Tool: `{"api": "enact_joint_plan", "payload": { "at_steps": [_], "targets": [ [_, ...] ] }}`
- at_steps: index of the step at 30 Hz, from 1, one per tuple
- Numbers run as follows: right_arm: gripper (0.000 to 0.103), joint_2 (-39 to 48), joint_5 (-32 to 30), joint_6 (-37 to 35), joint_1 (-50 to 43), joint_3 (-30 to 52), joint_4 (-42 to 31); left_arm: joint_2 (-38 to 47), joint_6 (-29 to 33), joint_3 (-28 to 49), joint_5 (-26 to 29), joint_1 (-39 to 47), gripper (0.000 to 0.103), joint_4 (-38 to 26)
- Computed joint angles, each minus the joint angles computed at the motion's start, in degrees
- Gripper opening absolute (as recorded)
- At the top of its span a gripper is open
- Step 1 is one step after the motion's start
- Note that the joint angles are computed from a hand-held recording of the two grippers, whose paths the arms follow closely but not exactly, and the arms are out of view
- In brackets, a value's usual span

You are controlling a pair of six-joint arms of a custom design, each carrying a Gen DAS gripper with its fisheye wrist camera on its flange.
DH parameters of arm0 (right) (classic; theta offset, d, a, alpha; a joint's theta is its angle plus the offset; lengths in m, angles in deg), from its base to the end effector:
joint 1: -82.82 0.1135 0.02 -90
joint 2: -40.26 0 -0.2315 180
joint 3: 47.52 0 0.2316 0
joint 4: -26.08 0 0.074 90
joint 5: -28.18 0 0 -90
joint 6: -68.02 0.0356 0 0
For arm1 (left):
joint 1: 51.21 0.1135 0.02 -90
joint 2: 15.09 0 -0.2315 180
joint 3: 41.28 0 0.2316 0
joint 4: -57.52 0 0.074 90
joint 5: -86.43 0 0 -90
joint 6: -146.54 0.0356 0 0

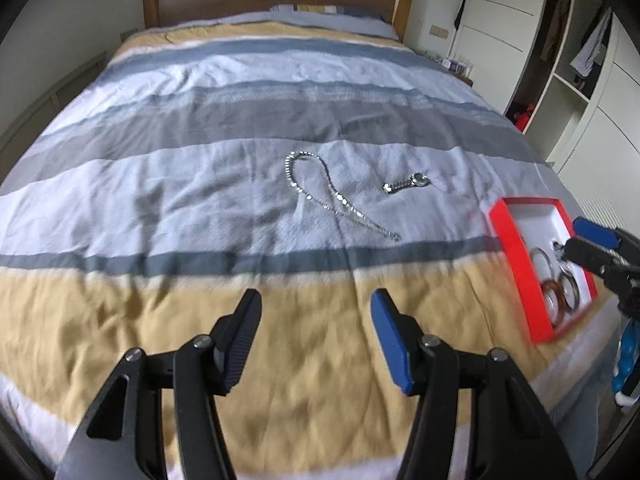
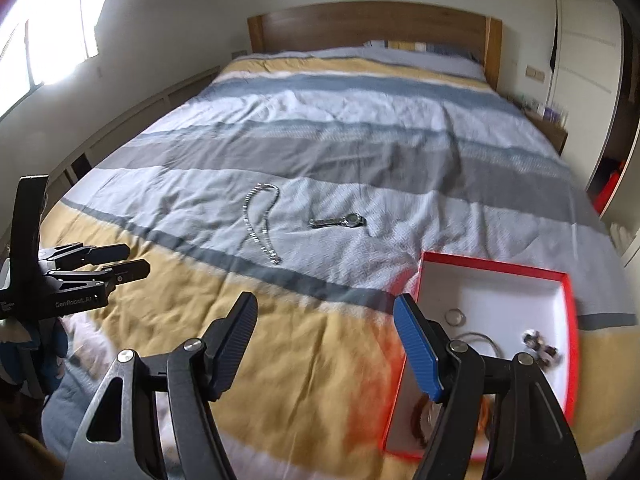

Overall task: Organize jewelry
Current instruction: 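Move both open grippers back toward the chain necklace and wristwatch, then grasp the silver chain necklace with left gripper while right gripper grasps the wristwatch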

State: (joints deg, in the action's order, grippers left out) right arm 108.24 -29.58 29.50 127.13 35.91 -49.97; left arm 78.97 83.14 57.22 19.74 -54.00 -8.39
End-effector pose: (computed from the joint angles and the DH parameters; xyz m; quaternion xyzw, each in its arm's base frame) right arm 0.1618 0.1314 0.2991 0.1284 0.9230 0.0008 0.3627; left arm 0.3172 -0.0296 0.2686 0.2889 0.9055 -0.1418 0.2765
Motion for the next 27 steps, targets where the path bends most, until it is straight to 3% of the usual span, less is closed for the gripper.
{"api": "enact_joint_plan", "payload": {
  "at_steps": [7,15,22,25,27],
  "targets": [
    [0.067,4.1,-12.6,-13.3,-18.2,-7.1,18.1,15.1,-7.8,10.0,-3.9,-8.5,0.055,3.8],
    [0.060,12.9,-21.0,-17.4,-27.2,-9.6,30.8,33.5,-14.0,27.6,-4.5,-13.3,0.055,1.7],
    [0.055,20.4,-24.9,-18.8,-29.8,-7.9,37.4,39.3,-15.6,33.7,-6.9,-13.8,0.053,3.6],
    [0.054,24.0,-26.1,-18.8,-30.3,-6.2,39.2,40.7,-14.6,35.7,-7.5,-13.0,0.041,3.6],
    [0.053,26.0,-27.1,-18.1,-30.7,-5.6,40.8,42.1,-14.2,37.9,-6.9,-11.6,0.024,2.8]
  ]
}}
